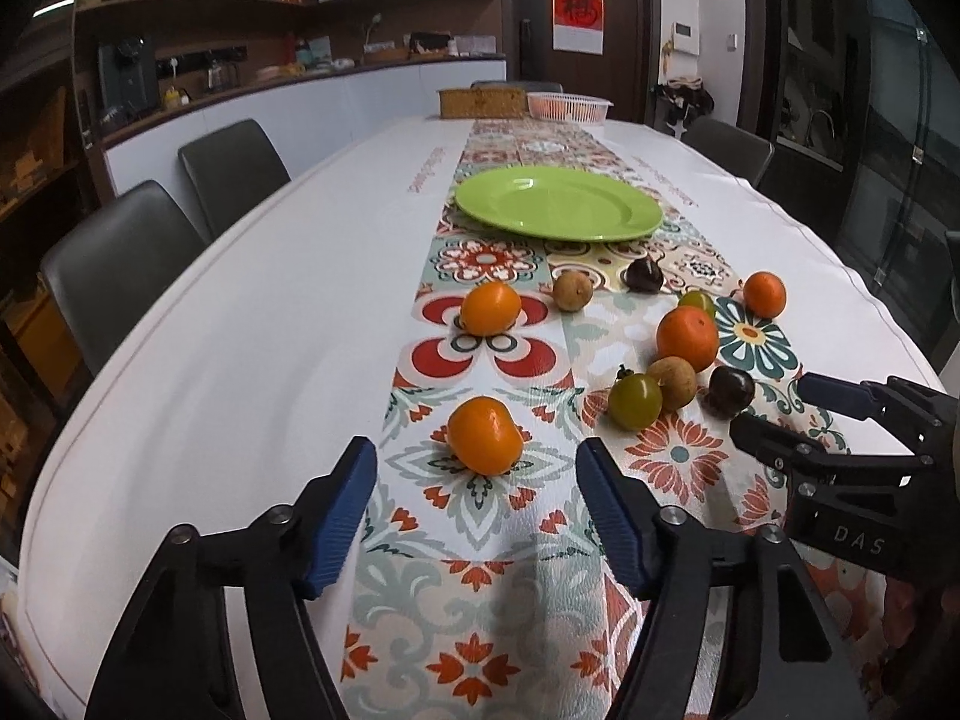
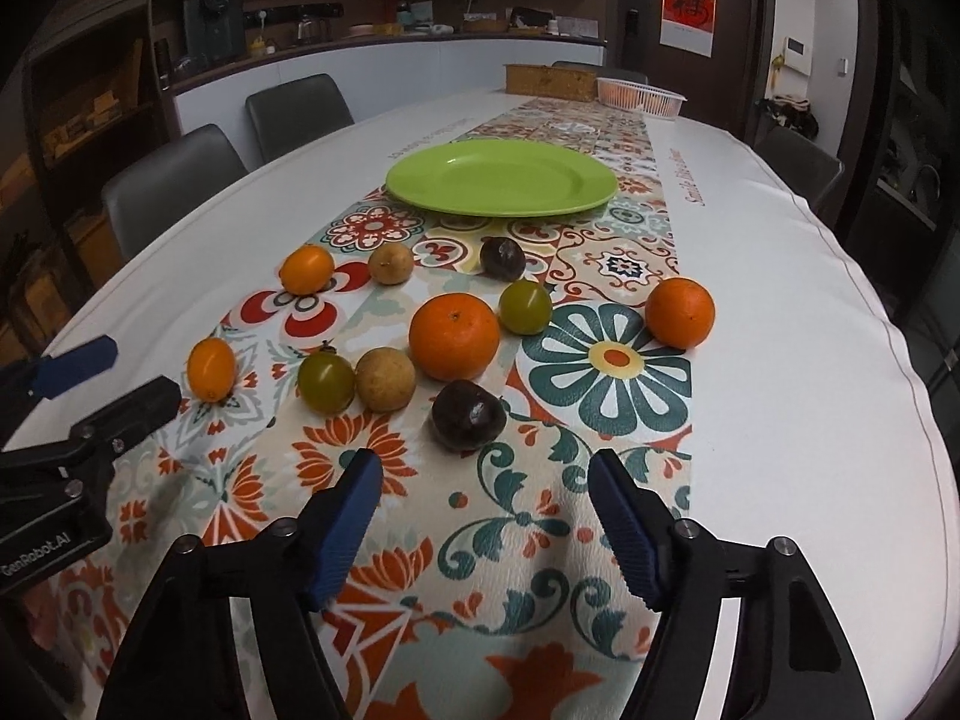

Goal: Organize fruits
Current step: 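Grasp the orange with the left tool while the right tool grasps the dark plum, then carry the orange and plum onto the green plate and open both tools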

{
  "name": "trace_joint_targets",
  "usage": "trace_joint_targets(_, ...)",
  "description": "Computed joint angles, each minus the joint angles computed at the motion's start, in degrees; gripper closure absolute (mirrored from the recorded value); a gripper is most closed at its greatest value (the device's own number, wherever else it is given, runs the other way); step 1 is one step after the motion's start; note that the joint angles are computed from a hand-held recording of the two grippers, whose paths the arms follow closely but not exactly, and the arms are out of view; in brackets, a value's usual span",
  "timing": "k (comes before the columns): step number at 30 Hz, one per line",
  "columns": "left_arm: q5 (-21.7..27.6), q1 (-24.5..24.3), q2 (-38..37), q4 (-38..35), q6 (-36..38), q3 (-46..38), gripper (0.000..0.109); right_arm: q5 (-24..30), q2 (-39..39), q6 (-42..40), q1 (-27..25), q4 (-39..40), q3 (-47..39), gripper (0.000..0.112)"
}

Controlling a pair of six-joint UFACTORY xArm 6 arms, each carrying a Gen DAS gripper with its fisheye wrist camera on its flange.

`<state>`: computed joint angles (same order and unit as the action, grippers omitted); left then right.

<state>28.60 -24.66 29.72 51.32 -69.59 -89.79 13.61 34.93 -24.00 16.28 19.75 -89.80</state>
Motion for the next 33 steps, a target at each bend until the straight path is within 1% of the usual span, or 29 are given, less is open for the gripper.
trace_joint_targets(1,0.2,-0.04,0.48,-1.12,0.98,-0.59,0.046,0.37,0.42,0.41,-0.06,-0.48,-0.68,0.045)
trace_joint_targets(5,-0.33,0.51,2.5,-6.42,5.61,-2.53,0.05,1.93,1.78,0.5,-0.32,-0.77,-3.03,0.05)
trace_joint_targets(9,-0.66,0.82,3.79,-10.6,9.2,-3.86,0.057,1.88,2.79,1.46,-0.33,-2.21,-4.43,0.056)
trace_joint_targets(11,-0.5,0.94,4.4,-12.86,11.11,-4.66,0.06,2.29,3.22,1.73,-0.34,-3.0,-5.16,0.061)
trace_joint_targets(13,-0.4,1.05,4.92,-15.01,12.81,-5.38,0.066,2.65,3.37,0.98,-0.24,-2.43,-5.45,0.063)
trace_joint_targets(15,-0.38,1.18,5.39,-16.69,14.11,-6.05,0.07,2.93,3.74,0.51,-0.16,-2.2,-6.01,0.064)
trace_joint_targets(16,-0.27,1.23,5.6,-16.93,14.31,-6.38,0.07,3.11,3.81,0.33,-0.1,-2.14,-6.16,0.064)
trace_joint_targets(17,-0.08,1.21,5.87,-17.08,14.53,-6.82,0.071,3.37,3.9,0.0,-0.07,-1.95,-6.37,0.068)
trace_joint_targets(19,0.51,1.21,6.32,-17.26,15.14,-7.61,0.073,3.79,4.13,-0.35,0.02,-1.92,-6.8,0.07)
trace_joint_targets(22,1.44,1.27,7.0,-18.11,16.14,-8.76,0.078,4.14,4.51,-0.57,0.03,-1.63,-7.41,0.071)
trace_joint_targets(27,1.27,1.3,7.13,-17.87,16.07,-8.75,0.079,5.22,4.97,-2.21,-0.06,0.27,-8.28,0.076)
trace_joint_targets(29,0.99,1.28,6.93,-18.01,16.21,-8.46,0.079,5.61,4.8,-3.85,-0.02,1.92,-8.19,0.081)
trace_joint_targets(33,0.86,1.04,6.17,-17.17,15.6,-7.65,0.079,5.01,4.41,-4.82,0.13,2.98,-7.48,0.081)
